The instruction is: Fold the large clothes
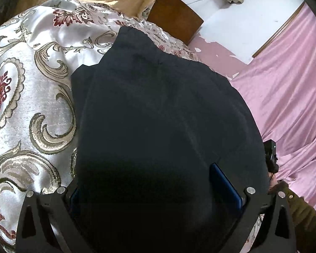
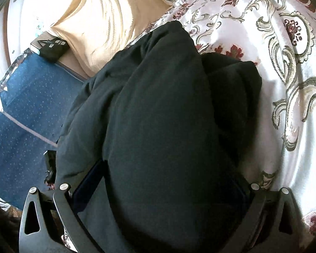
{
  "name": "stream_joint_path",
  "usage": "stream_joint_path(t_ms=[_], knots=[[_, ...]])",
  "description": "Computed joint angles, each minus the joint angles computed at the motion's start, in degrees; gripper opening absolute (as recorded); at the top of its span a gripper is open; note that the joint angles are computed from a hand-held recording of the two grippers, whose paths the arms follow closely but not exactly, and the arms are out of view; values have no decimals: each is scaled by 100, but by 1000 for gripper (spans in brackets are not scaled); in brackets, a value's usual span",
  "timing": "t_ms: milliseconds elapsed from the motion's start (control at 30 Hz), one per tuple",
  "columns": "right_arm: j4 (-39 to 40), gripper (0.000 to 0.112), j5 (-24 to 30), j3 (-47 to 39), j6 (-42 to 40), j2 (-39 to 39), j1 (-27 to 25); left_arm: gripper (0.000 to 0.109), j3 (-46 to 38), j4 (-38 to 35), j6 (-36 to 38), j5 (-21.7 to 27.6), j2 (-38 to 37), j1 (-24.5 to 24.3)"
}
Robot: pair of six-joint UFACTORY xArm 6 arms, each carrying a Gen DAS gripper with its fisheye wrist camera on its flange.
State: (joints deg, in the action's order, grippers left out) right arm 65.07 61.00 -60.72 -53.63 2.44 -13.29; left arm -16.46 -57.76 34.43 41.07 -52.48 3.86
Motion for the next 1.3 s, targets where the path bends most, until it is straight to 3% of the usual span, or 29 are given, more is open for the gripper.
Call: stream_joint_path(t_ms=[200,467,733,867,967,1033,1100,1200,1267,1300], knots=[[-52,102,9,-27,-72,29,-84,103,-52,1,-10,43,82,-13],[-288,102,-842,402,-57,-368,337,103,-194,134,-119,52,317,-95],[-647,102,-1303,520,150,-581,535,103,-206,197,-220,-97,357,-227],[-916,102,-1657,646,366,-785,672,103,-232,377,-441,-350,457,-464],[-1104,102,-1648,636,662,-849,664,102,-458,752,-902,-160,691,-480],[-1248,102,-1703,653,875,-899,688,92,-625,1207,-1497,1,783,-522],[-1363,97,-1758,732,1012,-1010,702,68,-733,1612,-2126,81,742,-590],[-1516,74,-2068,1005,1162,-1408,837,39,-850,2608,-3393,81,464,-851],[-1726,51,-2325,1218,1380,-1713,948,29,-952,3542,-4344,124,214,-1165],[-1887,46,-2433,1327,1522,-1889,994,26,-1028,4055,-4818,204,107,-1347]])
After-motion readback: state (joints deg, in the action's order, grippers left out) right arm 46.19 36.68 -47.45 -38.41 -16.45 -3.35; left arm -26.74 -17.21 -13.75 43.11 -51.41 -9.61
